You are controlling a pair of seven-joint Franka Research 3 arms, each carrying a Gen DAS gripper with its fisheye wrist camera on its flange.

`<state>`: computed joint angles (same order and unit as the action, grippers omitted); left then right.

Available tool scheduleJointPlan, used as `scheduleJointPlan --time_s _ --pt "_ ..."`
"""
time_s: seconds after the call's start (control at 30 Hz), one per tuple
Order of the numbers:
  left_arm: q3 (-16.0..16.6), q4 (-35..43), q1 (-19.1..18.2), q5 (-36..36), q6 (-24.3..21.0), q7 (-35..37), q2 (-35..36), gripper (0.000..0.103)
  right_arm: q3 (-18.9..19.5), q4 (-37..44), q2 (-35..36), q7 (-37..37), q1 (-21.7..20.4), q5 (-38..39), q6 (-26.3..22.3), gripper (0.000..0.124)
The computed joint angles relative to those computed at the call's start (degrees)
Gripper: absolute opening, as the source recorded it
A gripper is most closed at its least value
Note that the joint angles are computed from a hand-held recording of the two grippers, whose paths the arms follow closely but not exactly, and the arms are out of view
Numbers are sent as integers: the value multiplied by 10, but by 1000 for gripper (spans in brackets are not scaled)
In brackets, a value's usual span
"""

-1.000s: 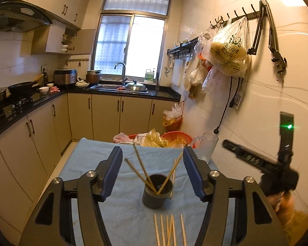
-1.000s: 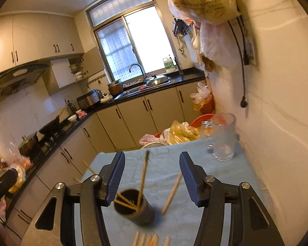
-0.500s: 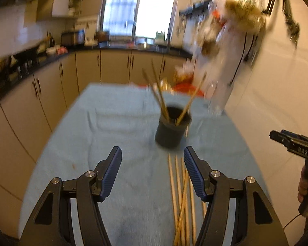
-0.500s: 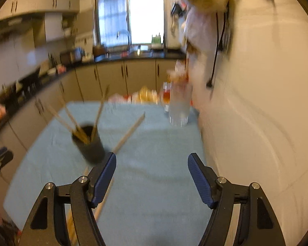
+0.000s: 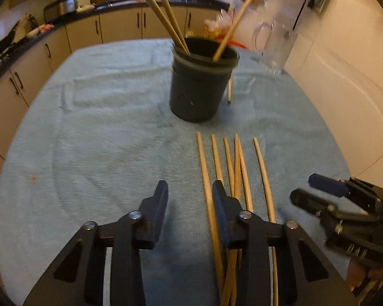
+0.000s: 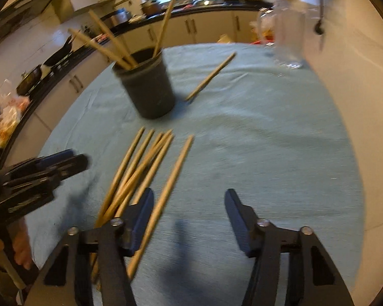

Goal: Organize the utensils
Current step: 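Grasp a chopstick with the left gripper while the right gripper grasps another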

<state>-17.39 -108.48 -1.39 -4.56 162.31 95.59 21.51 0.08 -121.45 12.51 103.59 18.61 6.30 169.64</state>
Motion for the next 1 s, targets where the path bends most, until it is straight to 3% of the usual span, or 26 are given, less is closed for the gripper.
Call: scheduleJointPlan --time_s 0.23,0.37,0.4,0.53,0.57,0.63,0.8,1.0 --pt "22 76 -33 51 -34 -26 64 30 -25 36 43 31 27 -36 -5 50" --pt "30 98 -40 71 -40 -42 84 16 -47 53 63 53 48 -66 -4 45" --pt "33 101 -42 77 -41 -49 85 9 -59 57 65 64 59 -82 -5 44" --pt "16 107 -21 61 -56 -43 88 7 -84 75 78 91 81 -126 -14 16" --pt "17 106 -19 60 -60 -43 85 7 -84 74 76 96 82 -131 -16 15" --pt "15 99 -10 53 -67 -36 78 7 -59 70 71 75 57 -111 -20 14" --pt "-2 82 21 11 -90 -1 62 7 -40 42 47 55 26 -87 -31 14" --pt "15 110 4 7 -133 -1 69 7 2 35 36 -2 -21 -2 -50 15"
